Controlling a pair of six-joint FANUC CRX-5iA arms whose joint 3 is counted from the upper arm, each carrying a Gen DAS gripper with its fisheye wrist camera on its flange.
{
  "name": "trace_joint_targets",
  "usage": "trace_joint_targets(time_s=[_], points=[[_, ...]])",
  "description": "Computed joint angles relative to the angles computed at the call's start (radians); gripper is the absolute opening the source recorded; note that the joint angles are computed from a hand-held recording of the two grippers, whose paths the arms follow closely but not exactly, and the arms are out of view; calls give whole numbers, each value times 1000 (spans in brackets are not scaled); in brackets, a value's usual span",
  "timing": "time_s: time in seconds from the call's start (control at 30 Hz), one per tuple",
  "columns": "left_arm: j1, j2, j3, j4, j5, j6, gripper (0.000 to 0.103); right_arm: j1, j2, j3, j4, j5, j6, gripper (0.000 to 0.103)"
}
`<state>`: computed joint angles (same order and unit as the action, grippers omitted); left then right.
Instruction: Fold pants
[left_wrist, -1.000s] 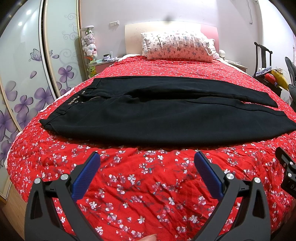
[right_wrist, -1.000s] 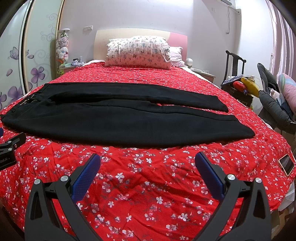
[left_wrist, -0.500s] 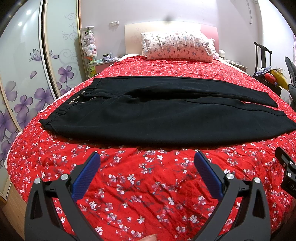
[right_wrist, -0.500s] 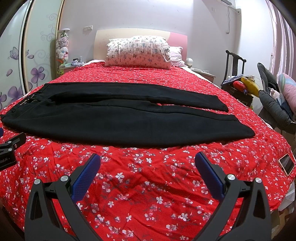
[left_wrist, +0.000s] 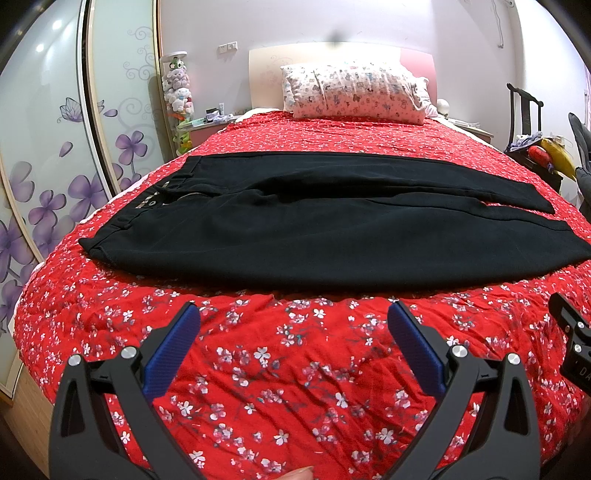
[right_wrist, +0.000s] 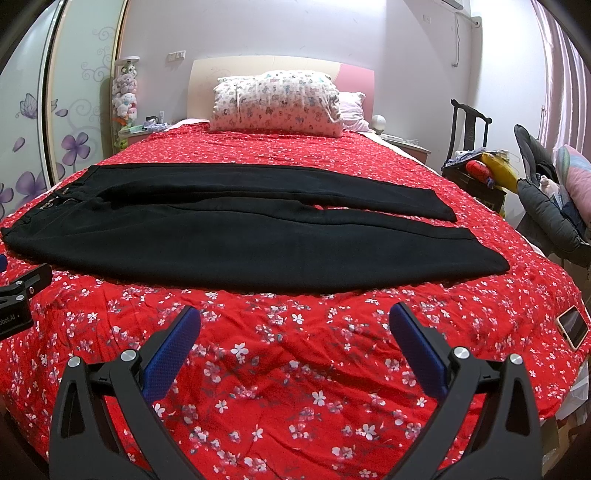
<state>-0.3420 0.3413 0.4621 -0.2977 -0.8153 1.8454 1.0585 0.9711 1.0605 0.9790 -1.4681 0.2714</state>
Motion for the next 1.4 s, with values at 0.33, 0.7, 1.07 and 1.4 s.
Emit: trace_joint_targets(time_s=[0.33,0.7,1.07,1.4], points=[[1,0,0,1,1,1,101,0,-4,-8,1,2,-6,102],[0,0,0,0,0,1,101,0,-3,-8,0,1,-6,102],[0,0,0,-1,2,2,101,-1,-13,-28,-1,9,-18,102],[13,45,98,24,-43,-13,101,-37,-259,-391,31,251,-174,102]])
